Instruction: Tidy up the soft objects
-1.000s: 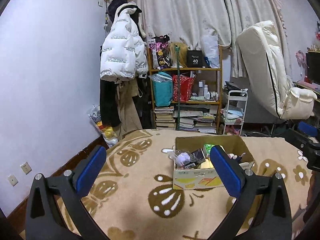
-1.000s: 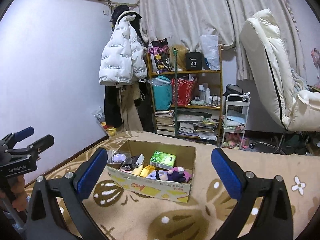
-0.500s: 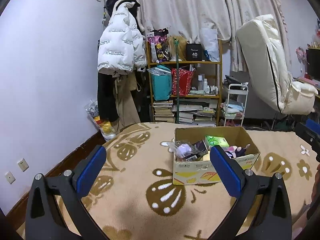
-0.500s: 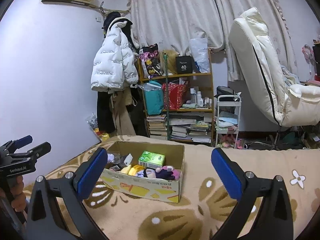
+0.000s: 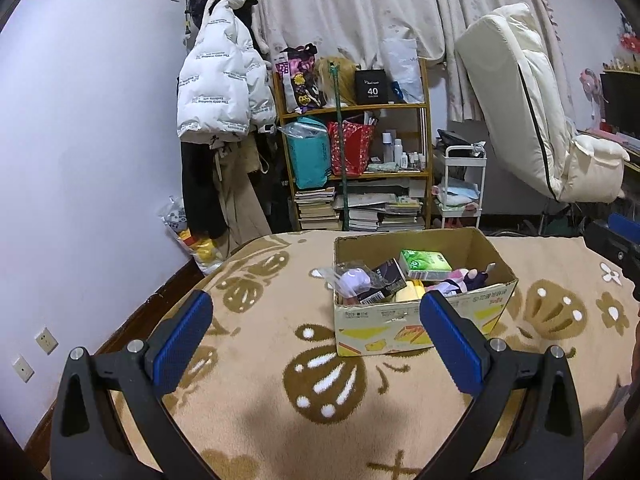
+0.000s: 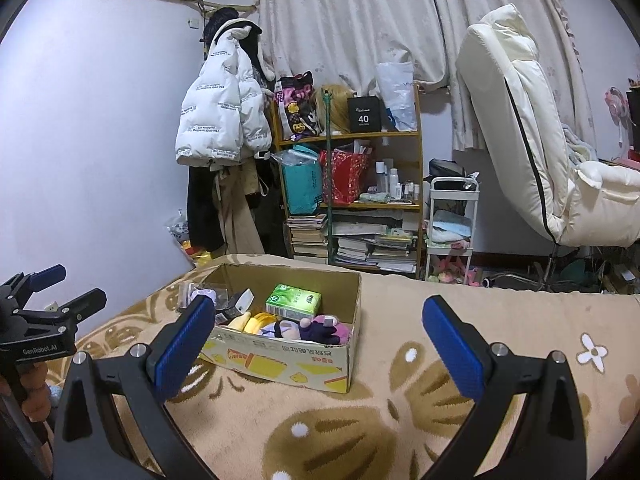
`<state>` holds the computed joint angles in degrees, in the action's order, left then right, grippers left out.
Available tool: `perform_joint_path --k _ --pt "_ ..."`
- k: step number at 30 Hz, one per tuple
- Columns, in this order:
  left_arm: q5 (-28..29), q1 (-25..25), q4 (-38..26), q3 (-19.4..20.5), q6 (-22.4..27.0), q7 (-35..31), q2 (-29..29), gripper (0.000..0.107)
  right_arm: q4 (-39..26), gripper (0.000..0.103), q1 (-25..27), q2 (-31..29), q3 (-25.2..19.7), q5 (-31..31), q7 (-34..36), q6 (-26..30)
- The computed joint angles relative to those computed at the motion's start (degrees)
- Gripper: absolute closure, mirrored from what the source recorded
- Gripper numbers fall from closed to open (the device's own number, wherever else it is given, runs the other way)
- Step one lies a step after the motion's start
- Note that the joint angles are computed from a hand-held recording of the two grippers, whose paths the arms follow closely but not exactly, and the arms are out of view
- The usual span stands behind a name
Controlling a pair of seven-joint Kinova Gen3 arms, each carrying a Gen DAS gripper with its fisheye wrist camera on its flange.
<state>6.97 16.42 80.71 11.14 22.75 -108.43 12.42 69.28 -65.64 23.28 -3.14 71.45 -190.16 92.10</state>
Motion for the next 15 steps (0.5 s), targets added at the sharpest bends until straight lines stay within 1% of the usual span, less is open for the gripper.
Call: perform_joint_path --k 15 --pt "-0.1 0.3 0.4 0.1 0.1 -0.1 0.2 0.005 0.5 0.000 0.1 0.4 0.0 -0.7 -1.1 0.1"
